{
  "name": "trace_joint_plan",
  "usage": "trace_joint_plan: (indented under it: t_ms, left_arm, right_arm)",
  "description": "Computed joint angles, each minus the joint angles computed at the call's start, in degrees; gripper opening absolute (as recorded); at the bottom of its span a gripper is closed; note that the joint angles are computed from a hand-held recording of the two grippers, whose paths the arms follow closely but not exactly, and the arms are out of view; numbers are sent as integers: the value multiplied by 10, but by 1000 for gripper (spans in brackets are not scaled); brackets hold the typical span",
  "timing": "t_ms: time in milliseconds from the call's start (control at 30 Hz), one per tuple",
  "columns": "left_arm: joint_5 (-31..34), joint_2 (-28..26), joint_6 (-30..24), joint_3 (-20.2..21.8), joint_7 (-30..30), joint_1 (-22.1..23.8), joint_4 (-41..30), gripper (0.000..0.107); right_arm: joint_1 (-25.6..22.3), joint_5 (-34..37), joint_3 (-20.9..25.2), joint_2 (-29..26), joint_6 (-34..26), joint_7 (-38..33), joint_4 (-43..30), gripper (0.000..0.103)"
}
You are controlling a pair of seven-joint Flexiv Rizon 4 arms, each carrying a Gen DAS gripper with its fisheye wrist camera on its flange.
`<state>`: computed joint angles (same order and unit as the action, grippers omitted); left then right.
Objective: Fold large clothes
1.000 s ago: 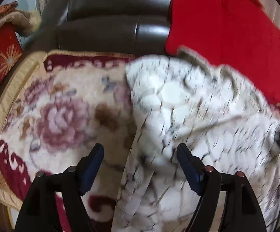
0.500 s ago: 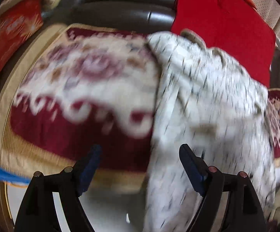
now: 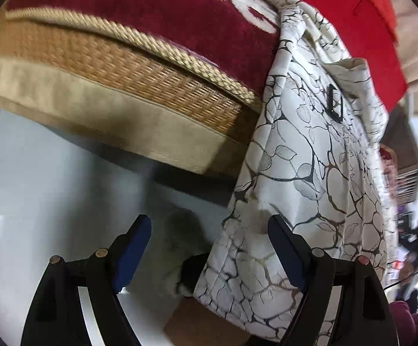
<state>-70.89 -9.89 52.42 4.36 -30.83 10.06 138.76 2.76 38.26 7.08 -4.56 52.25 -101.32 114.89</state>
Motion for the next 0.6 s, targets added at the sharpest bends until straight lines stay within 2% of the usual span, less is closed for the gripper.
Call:
trace_joint_plan:
  t_ms: [133,200,267,300,433,600]
  left_arm:
    - [-41,-28,-77,-6,28,15,-5,84]
    - [-64,-39,-143,-6,35,30,-4,84]
    - [-70,-43,-186,-4,42,37,-1,85]
    - [-73,-45,-211,-4,53,40,1,85]
    - [-112,-51,-270,-5,82,42,16,86]
    - [-173,-57,-315,-8,131,33,35,85]
  right_arm:
    - [-21,52,-9,2,-30,-42,28,84]
    - [-41,117,-19,-10,-59,-71,28,84]
    - [-61,171,-26,-22,-91,-84,24,85]
    - [-80,216,-33,-32,-125,-100,19,85]
    - [-120,315,-39,-56,-193,-146,8,88]
    - [-137,356,-33,-92,-250,-156,-16,90]
